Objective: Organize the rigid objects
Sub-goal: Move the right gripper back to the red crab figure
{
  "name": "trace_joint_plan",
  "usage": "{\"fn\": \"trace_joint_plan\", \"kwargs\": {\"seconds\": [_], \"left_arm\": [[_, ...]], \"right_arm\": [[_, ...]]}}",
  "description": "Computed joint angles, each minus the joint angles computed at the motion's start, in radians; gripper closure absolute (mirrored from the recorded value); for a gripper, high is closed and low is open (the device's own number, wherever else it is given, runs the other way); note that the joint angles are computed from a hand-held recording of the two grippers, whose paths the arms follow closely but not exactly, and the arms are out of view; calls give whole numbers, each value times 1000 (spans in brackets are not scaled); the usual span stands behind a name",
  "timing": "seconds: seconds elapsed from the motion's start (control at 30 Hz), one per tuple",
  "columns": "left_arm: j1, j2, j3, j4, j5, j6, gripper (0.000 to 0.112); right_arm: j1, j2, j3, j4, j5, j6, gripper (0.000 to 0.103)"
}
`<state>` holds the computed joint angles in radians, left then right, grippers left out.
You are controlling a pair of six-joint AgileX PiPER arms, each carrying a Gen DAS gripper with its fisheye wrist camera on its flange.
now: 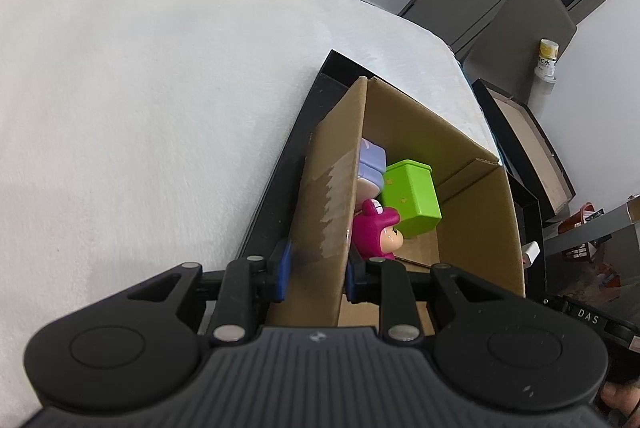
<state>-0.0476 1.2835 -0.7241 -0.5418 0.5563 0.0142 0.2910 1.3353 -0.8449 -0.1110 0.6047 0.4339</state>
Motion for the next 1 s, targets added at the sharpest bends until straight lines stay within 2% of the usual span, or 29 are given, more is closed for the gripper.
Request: {"fn": "trace_joint_plan", "kwargs": {"seconds": [0.5, 0.83, 0.93, 1.0], "left_arm": [[-60, 38, -22, 125, -26, -143, 87], [-61, 47, -24, 126, -27, -146, 87], [-54, 46, -22, 113, -25, -129, 87], [-47, 46, -21, 100, -22, -114, 87]], "right_arm": [[-97, 106, 32, -37, -183, -55, 39], [-113, 167, 52, -67, -266, -62, 41], [-111, 181, 53, -107, -284, -16, 48], [-116, 186, 52, -70, -291, -41, 63]]}}
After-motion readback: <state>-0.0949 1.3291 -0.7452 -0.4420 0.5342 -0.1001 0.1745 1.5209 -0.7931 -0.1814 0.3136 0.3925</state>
